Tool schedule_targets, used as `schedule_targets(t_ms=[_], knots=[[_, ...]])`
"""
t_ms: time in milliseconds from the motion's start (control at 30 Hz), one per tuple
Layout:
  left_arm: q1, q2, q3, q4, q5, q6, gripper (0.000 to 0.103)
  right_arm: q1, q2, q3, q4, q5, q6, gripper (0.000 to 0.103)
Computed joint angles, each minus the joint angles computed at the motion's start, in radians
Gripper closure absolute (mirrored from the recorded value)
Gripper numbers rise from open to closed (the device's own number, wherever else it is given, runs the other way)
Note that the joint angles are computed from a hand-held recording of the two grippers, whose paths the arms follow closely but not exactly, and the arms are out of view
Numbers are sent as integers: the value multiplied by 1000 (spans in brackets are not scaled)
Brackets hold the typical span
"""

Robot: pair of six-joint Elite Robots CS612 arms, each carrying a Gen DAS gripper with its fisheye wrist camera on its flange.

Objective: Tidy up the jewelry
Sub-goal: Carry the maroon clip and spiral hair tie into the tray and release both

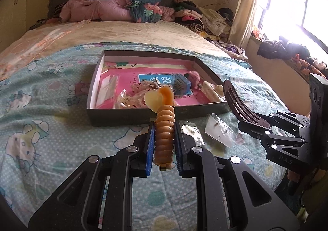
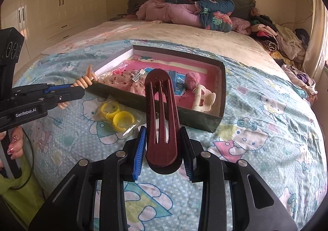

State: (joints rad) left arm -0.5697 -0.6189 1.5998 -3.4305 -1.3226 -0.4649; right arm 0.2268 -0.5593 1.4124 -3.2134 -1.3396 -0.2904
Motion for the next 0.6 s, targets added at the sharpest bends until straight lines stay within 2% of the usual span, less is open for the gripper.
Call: schedule_targets(t_ms=[600], knots=[[33, 0, 4, -27, 8, -40, 92, 14, 28, -91, 35, -18, 29, 72]])
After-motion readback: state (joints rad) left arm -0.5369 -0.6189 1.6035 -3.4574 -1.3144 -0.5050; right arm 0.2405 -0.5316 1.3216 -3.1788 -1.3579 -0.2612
